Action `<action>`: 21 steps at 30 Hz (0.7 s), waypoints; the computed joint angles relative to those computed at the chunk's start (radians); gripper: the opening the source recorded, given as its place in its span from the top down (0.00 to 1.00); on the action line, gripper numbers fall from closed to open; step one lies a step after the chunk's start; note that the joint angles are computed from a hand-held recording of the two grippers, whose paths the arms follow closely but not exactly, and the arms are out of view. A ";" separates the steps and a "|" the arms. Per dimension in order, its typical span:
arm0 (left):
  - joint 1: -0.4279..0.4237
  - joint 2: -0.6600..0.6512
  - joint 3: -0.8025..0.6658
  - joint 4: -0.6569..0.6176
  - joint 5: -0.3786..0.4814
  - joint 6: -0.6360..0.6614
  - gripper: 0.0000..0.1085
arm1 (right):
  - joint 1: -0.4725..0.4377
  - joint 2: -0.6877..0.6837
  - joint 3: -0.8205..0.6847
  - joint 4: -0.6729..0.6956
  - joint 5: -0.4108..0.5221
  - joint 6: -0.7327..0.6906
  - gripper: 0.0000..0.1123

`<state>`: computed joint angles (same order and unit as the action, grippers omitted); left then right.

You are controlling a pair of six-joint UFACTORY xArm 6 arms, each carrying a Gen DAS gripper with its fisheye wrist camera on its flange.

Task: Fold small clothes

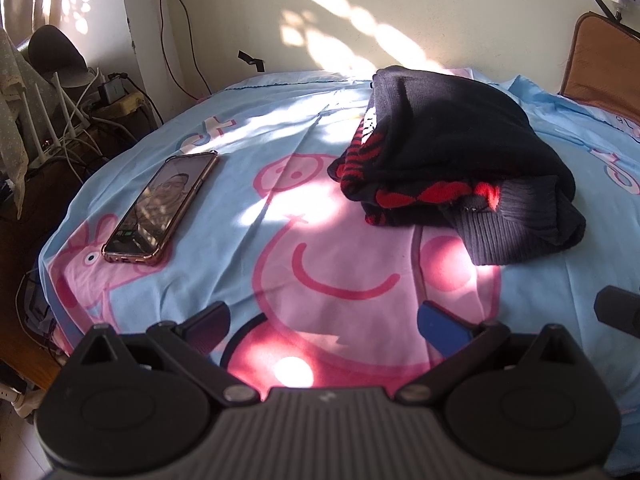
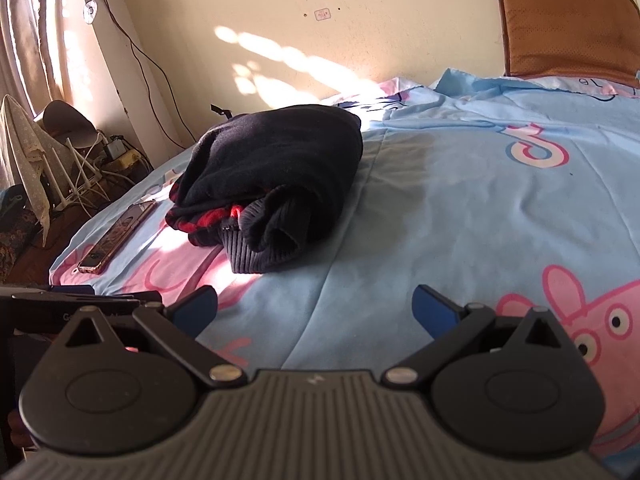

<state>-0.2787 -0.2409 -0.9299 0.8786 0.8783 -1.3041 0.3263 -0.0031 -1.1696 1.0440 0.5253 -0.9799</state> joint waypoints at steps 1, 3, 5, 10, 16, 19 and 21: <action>-0.001 -0.001 -0.001 0.004 0.001 -0.002 0.05 | 0.000 0.000 0.000 0.001 -0.001 -0.001 0.08; -0.002 -0.003 0.000 0.007 0.000 -0.005 0.05 | 0.000 -0.001 -0.001 0.004 -0.002 -0.003 0.08; -0.001 -0.003 0.000 0.004 -0.002 -0.002 0.05 | -0.001 0.001 -0.003 0.003 0.000 -0.003 0.08; 0.003 -0.005 0.002 -0.002 -0.009 -0.001 0.05 | 0.005 -0.001 0.000 0.000 -0.004 0.003 0.08; 0.007 -0.001 0.003 -0.012 -0.013 0.001 0.05 | 0.008 -0.006 0.005 0.004 -0.012 -0.003 0.08; 0.007 0.005 0.000 -0.021 -0.011 0.010 0.05 | 0.010 -0.006 0.007 0.004 -0.016 0.001 0.08; 0.008 0.006 -0.001 -0.022 -0.009 0.012 0.05 | 0.009 -0.004 0.007 0.003 -0.014 0.004 0.08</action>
